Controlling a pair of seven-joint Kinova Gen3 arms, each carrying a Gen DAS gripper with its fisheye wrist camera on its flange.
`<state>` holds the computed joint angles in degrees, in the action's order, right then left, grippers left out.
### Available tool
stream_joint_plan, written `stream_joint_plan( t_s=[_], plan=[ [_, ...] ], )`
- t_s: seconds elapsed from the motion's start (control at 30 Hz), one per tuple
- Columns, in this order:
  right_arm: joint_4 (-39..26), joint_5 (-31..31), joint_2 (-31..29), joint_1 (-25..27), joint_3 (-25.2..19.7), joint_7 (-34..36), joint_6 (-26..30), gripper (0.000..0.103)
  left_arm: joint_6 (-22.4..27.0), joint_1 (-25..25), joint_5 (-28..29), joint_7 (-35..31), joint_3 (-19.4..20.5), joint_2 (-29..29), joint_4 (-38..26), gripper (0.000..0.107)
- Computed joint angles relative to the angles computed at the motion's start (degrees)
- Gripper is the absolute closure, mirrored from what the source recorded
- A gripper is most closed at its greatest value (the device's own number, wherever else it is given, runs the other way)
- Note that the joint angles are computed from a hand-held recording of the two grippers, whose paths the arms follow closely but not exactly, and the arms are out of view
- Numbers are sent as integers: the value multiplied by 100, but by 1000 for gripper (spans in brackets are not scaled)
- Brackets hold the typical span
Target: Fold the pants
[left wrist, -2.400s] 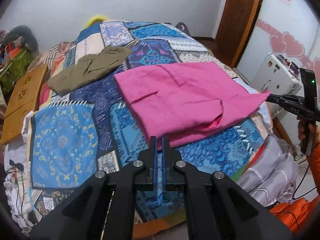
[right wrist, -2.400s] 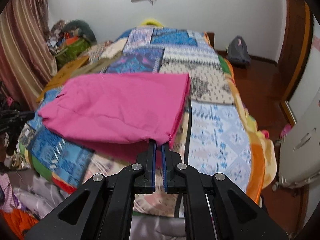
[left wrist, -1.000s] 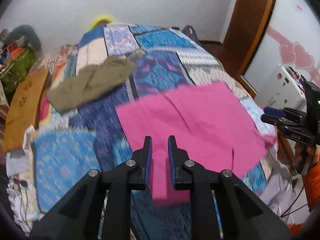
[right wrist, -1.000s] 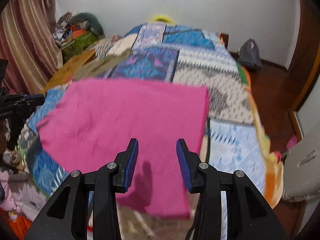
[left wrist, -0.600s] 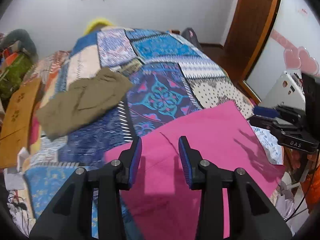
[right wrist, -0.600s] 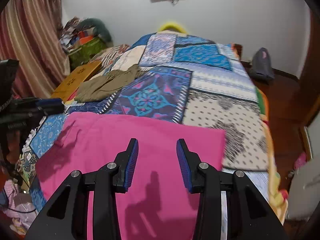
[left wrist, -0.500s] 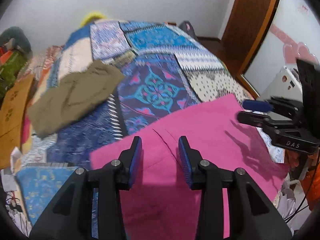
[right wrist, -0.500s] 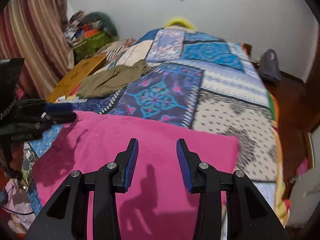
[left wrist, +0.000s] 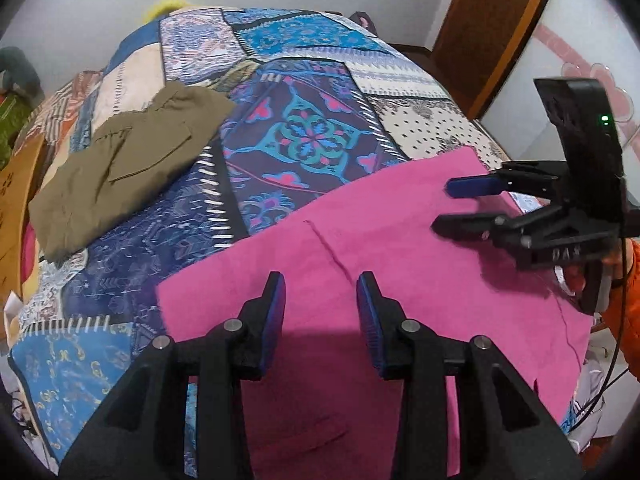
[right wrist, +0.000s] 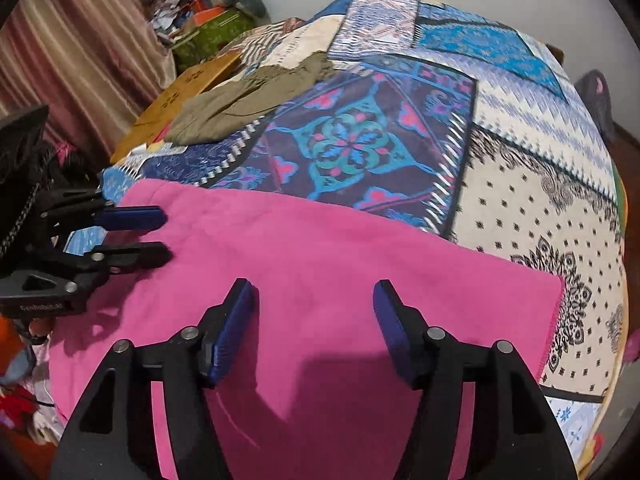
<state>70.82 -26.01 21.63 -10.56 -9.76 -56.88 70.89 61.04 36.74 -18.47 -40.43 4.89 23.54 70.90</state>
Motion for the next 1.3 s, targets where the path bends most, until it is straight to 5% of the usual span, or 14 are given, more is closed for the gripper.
stream_joint_plan(
  t_s=[0.13,0.23,0.47,0.9,1.3],
  plan=[
    [89,300,24,25,197,-252,-291,46,-163,-81,50,184,-31,-208,294,69],
    [58,267,129,276,198,-344,-269,45,161,142,-328,592,-193,-223,362,68],
    [424,1075,-127,50,434,-951,-943,52,-138,-372,-84,1154,77,-656,1200,62],
    [573,1009,-769,407,427,-862,-1372,52,639,46,-1120,1247,11,-509,252,62],
    [712,842,-881,220,327,-717,-1704,52,477,-183,-683,769,1,-146,-64,62]
  ],
)
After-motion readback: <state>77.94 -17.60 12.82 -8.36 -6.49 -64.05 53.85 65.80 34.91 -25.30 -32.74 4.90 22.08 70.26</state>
